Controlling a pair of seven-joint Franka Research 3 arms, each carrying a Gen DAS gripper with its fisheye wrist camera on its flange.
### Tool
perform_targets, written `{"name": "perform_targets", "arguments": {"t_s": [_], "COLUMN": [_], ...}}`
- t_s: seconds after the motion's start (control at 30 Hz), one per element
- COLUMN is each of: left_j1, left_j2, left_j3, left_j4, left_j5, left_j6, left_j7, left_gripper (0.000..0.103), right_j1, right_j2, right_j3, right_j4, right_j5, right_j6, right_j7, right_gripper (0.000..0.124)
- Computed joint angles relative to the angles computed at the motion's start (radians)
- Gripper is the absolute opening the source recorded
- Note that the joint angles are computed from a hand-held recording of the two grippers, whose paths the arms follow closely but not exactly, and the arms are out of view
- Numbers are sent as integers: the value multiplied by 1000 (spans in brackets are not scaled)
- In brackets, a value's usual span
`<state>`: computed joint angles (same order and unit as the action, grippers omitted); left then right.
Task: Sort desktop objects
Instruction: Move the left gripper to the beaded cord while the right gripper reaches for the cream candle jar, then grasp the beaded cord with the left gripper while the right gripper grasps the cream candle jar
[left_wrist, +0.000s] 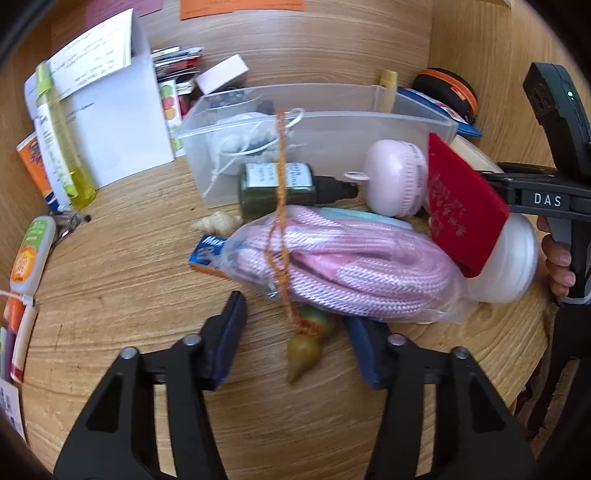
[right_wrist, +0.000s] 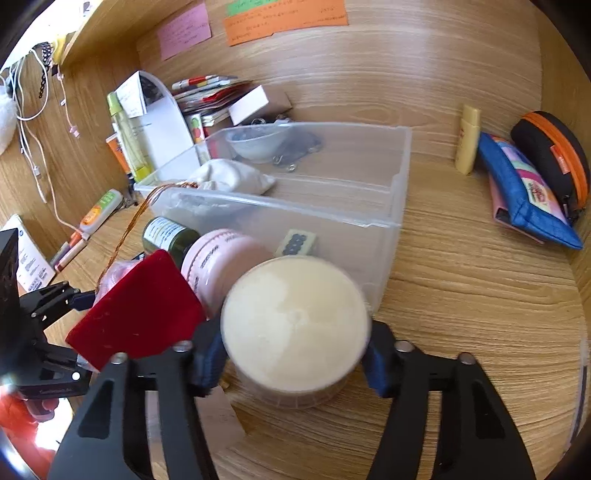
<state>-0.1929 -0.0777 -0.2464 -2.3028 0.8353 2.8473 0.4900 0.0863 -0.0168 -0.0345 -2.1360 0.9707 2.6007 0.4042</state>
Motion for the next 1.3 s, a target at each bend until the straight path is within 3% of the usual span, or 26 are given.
{"name": "perform_targets", "arguments": {"t_s": [0.07, 0.23, 0.33, 0.9, 1.3], "left_j1": [-3, -2, 0, 48, 138], "left_j2": [10, 12, -1, -84, -174], "left_j3": [1, 3, 1, -6, -49], "left_j4": [8, 7, -6, -87, -125], "left_j5": [-9, 26, 40, 28, 74], "left_j6": [12, 32, 31, 77, 103], "left_j7": [25, 8, -5, -83, -162], "left_gripper": [41, 34, 19, 18, 19], "right_j1": [-5, -9, -12, -3, -3], "right_j2": [-1, -10, -16, -76, -108], "right_j3": [-5, -7, -12, -30, -52], "right_j4": [0, -9, -13, -50, -55], "right_j5": [15, 21, 32, 102, 147], "right_j6": [-17, -18, -27, 0, -11], "right_j7": [-5, -2, -7, -59, -73], "right_gripper": [54, 54, 54, 54, 54]}}
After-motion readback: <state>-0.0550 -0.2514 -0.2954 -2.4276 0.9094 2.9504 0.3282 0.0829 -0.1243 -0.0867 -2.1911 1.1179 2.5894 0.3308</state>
